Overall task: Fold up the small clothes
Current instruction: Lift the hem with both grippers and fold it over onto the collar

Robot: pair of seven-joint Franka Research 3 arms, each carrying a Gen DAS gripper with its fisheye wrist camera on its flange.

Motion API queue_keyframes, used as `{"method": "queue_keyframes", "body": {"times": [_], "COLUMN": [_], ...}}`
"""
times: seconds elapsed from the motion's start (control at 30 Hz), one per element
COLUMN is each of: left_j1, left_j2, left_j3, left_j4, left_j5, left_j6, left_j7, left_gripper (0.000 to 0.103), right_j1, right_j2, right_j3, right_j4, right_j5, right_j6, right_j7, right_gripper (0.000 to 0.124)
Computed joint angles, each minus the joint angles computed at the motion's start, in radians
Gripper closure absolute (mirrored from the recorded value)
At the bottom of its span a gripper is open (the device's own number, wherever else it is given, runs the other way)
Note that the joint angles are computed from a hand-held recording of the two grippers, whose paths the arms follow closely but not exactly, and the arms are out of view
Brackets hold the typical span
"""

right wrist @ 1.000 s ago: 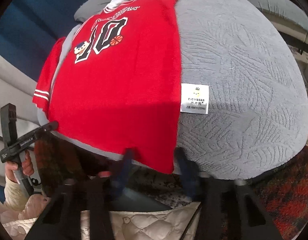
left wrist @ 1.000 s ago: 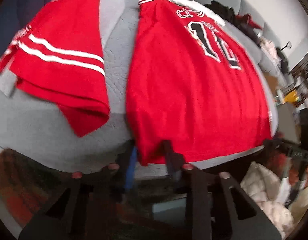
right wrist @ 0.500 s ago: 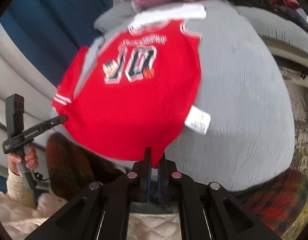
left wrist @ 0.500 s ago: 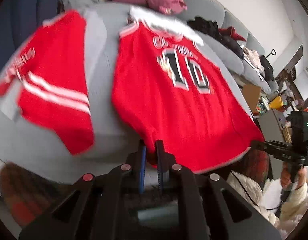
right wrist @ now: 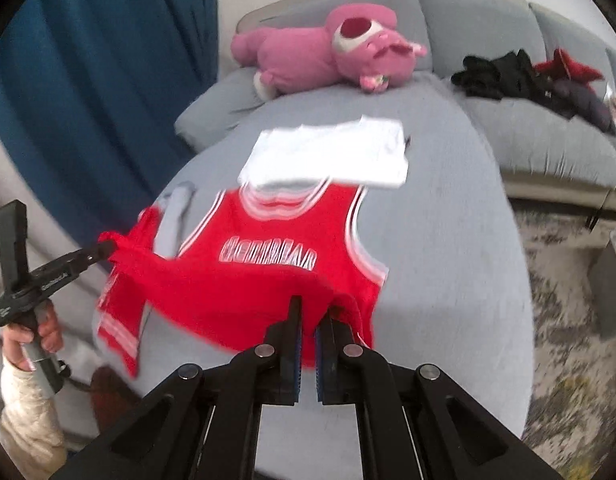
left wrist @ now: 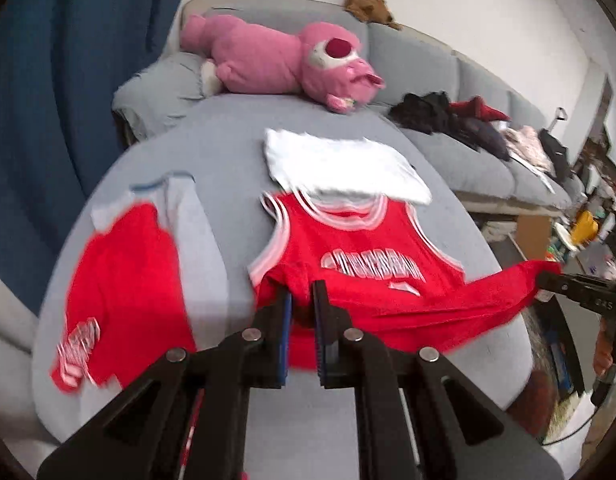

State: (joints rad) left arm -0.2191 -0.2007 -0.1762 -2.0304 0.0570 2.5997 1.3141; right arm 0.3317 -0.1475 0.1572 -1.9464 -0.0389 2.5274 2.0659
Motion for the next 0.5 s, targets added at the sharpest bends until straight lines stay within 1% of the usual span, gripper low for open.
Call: {"method": "queue_keyframes", "body": {"times": [0.03, 0.07, 0.13, 0.17, 0.2, 0.27, 0.3, 0.4, 0.5], "left_j1": [0.003, 0.016, 0.025, 0.031, 0.037, 0.035, 0.038, 0.029, 0.025], "left_j2": [0.037, 0.088, 0.167, 0.22, 0.258, 0.372, 0.407, 0.567, 0.672], "left_j3": [0.001, -0.007, -0.003, -0.006, -0.007, -0.009, -0.01, -0.008, -0.005], "left_j4": [0.041, 0.109, 0.225, 0.292, 0.343, 0.48, 0.52, 0.717, 0.854], "left_j5": [0.005, 0.039, 0.043, 0.074, 0.067, 0.108, 0.109, 0.128, 0.126], "left_j6": [-0.007, -0.037, -0.102, -0.135, -0.16, -0.223, -0.237, -0.326, -0.392], "left_j7": [0.005, -0.019, 0.017, -0.014, 0.004, -0.011, -0.003, 0.003, 0.017], "left_gripper": [0.095, 0.095, 0.095, 0.095, 0.095, 0.095, 0.095, 0.095, 0.095], "right_j1": [-0.005, -0.011, -0.008, -0.006, -0.003, 0.005, 0.009, 0.018, 0.019], "right_j2": [0.035, 0.086, 0.157, 0.201, 0.246, 0.345, 0.385, 0.503, 0.614], "right_j3": [-0.004, -0.011, -0.028, -0.038, -0.049, -0.072, -0.081, -0.109, -0.127], "right_j4": [0.048, 0.114, 0.208, 0.263, 0.32, 0.441, 0.492, 0.645, 0.78], "right_j5": [-0.005, -0.018, -0.016, -0.021, -0.023, -0.017, -0.011, -0.001, 0.026], "right_j6": [-0.018, -0.041, -0.089, -0.114, -0.144, -0.208, -0.234, -0.305, -0.361], "right_j7": [-0.007, -0.002, -0.02, -0.018, -0.023, -0.034, -0.045, -0.073, -0.101], "right_gripper": [0.119, 0.119, 0.119, 0.119, 0.119, 0.119, 0.119, 0.119, 0.119]}}
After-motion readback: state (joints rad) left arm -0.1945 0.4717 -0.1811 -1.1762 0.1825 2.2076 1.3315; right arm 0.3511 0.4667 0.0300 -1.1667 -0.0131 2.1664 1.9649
